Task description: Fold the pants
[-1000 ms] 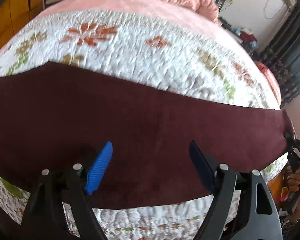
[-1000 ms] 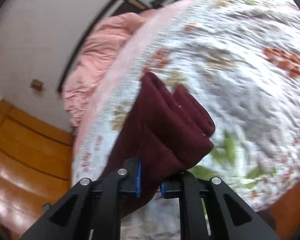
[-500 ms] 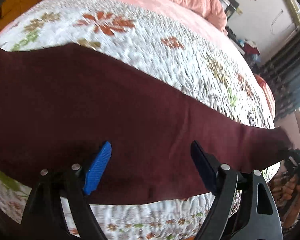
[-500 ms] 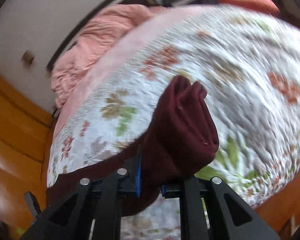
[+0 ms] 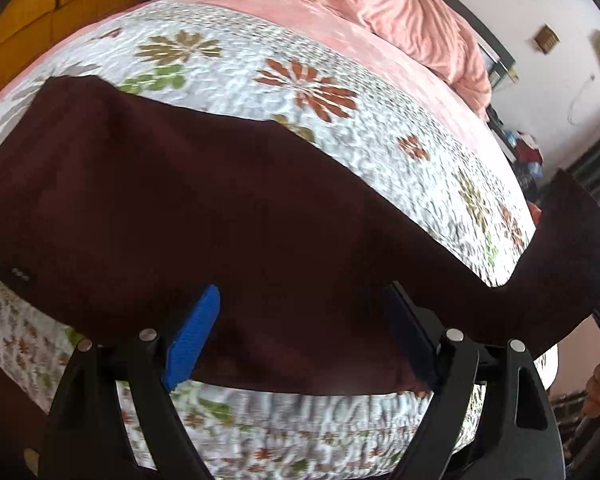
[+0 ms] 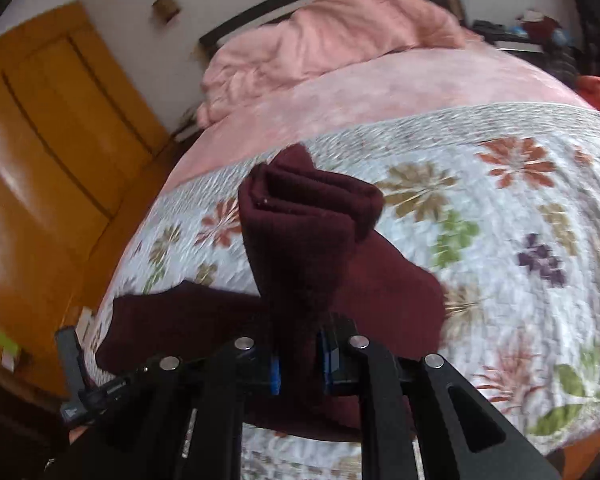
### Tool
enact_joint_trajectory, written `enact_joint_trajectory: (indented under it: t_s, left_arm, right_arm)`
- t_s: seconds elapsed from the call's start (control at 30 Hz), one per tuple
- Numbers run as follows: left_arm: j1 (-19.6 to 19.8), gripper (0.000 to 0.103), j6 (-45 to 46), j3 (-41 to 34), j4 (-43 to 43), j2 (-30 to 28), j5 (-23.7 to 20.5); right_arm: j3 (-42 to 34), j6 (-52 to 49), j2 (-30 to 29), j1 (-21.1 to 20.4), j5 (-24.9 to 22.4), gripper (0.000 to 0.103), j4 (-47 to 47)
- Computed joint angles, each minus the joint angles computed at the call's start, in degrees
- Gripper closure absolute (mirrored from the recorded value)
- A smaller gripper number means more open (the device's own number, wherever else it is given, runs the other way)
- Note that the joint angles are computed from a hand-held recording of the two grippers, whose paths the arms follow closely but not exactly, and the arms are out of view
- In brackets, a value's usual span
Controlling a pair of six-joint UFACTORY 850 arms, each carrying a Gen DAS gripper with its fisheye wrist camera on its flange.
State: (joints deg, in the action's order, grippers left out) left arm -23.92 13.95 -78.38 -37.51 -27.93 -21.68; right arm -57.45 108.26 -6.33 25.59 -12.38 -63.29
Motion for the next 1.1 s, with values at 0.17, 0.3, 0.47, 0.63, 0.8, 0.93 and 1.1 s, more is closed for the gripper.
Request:
enact_joint_trajectory:
  t_s: [0.17,0.3,0.47,0.63,0.8,0.93,1.1]
  left_arm:
    - [2.3,0.019,-1.8,1.7,1.6,1.3,1.5]
    - [3.8,0.019,-3.5,2.5,2.8,2.0,2.1]
    - [5.0,0.019,-5.5,2.2,5.5,1.8,1.1]
    - [5.8,0.018,-7.1,0.5,9.0,0.7,-1.9]
    - [6.2,0.017,-8.0,0.5,9.8,0.6,-2.4]
    - [6.2,0.016,-8.2,1.0,9.6,0.9,-2.1]
    - [6.2,0.016,-7.9,1.5,9.5,1.1,-1.9]
  right_arm:
    - [-5.0,-9.8,-6.5,1.5,1.6,0.089,9.8]
    - [-7.8,-15.9,-10.3,2.7,2.1,0.089,15.6]
    - [-10.2,-26.8,-13.2,4.3,1.5,0.089,25.0]
    - [-12.4,-33.9,-16.2,5.8,0.5,0.088,29.8]
    - [-14.9,-38.7,-19.8,7.6,-0.3,0.088,32.0]
    - [-16.6,-40.5,-21.4,8.5,1.6,0.088,32.5]
    - [-20.8,-50.0,-24.4,9.3,0.3,0.088,39.4]
